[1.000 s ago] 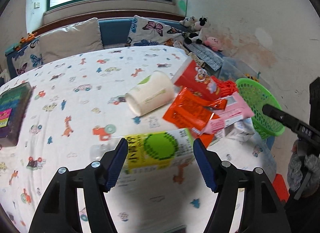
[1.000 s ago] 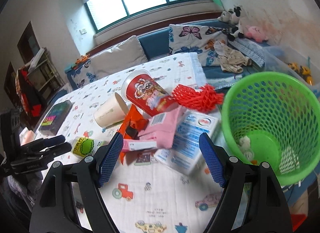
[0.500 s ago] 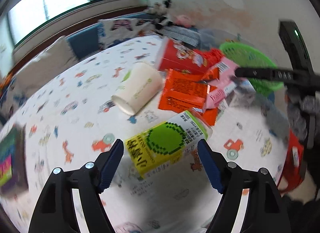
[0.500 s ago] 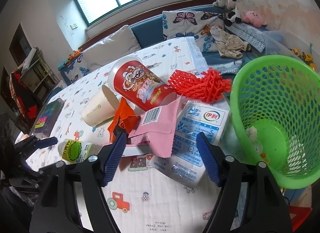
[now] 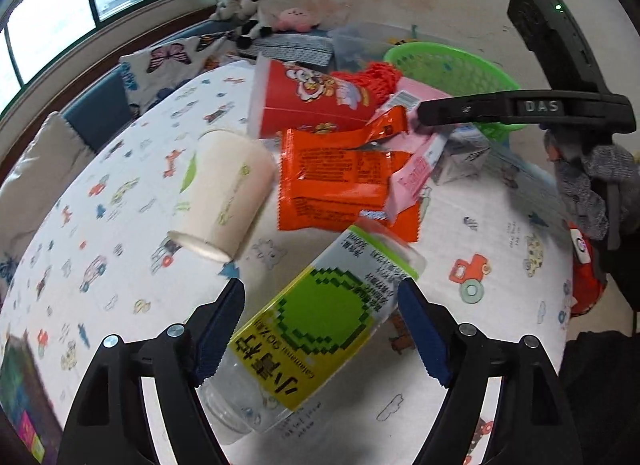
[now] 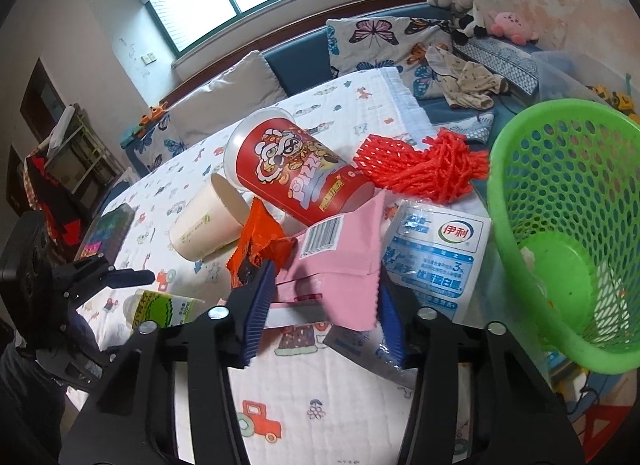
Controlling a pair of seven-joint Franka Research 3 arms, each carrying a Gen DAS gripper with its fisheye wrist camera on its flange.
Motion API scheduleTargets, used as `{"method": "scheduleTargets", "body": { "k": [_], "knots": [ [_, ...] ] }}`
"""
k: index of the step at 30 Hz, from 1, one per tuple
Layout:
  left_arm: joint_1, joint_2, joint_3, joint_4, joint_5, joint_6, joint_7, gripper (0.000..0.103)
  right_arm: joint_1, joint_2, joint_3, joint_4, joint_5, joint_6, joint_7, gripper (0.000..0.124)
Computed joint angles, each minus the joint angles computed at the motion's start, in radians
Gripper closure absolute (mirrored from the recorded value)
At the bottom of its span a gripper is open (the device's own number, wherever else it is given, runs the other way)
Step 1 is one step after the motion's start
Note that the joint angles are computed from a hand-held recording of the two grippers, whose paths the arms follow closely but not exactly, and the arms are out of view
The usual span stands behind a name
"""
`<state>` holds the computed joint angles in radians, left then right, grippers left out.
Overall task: Collect trash
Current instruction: 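Grasp the pink wrapper with the right gripper while the left grasps the yellow-green bottle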
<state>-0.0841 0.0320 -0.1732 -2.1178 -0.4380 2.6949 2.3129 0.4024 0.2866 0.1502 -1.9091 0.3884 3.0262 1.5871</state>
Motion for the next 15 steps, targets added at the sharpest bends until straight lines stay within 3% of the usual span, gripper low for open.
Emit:
{"method": "scheduleTargets", "body": {
  "k": [4,8,11,15],
  "knots": [
    [0.002,0.007,-0.006,0.014,-0.062,-0.04,0.109,0.024,0.037,-0.004,-0.042,-0.002,-0.051,0.006,0.047,0.094],
    [0.001,0.033,-0.008,0.03,-0.002,-0.052,0.095,0.024,0.061,-0.015,-0.074,-0.012,-0.105,0.012,0.096,0.097],
    [0.013,0.048,-0.015,0.051,-0.023,-0.078,0.115,0.024,0.058,-0.032,-0.07,-0.03,-0.12,0.026,0.107,0.101],
    [0.017,0.055,-0.023,0.05,-0.024,-0.066,0.127,0.024,0.099,-0.06,-0.122,-0.053,-0.208,0.043,0.174,0.102]
  ]
}}
